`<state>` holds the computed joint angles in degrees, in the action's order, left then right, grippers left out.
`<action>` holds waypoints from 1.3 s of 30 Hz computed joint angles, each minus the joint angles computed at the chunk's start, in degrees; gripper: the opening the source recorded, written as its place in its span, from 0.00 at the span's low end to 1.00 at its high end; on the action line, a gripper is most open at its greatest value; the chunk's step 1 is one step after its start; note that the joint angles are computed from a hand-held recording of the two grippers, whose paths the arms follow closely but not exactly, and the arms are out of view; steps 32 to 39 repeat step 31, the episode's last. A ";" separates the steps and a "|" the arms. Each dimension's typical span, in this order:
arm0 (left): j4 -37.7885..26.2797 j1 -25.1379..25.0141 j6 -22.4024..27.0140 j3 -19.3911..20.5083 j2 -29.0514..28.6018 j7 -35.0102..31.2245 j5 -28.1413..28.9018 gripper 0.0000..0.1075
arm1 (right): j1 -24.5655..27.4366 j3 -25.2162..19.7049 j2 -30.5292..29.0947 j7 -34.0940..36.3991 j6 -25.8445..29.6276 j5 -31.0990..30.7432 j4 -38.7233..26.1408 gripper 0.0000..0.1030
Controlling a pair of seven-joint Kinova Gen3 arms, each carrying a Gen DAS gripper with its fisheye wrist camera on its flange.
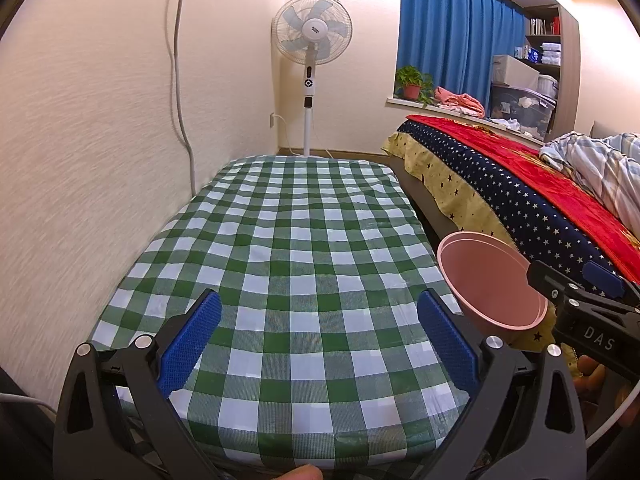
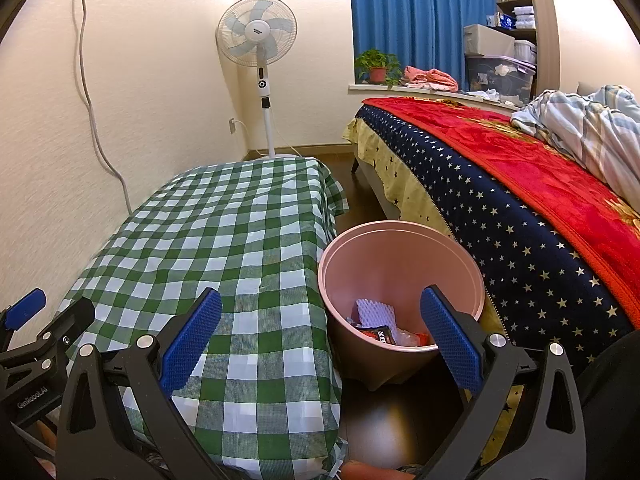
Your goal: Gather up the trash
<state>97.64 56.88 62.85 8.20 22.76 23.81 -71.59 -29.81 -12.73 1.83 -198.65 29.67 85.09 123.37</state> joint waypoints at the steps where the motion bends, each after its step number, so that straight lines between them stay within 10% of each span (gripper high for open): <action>1: -0.03 -0.01 -0.05 0.03 0.03 -0.02 0.02 0.89 | 0.00 0.00 0.00 0.00 0.00 0.00 0.00 0.95; 39: 0.50 -0.70 -1.05 -0.05 -0.35 0.19 0.22 0.88 | 0.08 0.07 0.09 0.41 -0.34 -0.26 -0.13 0.95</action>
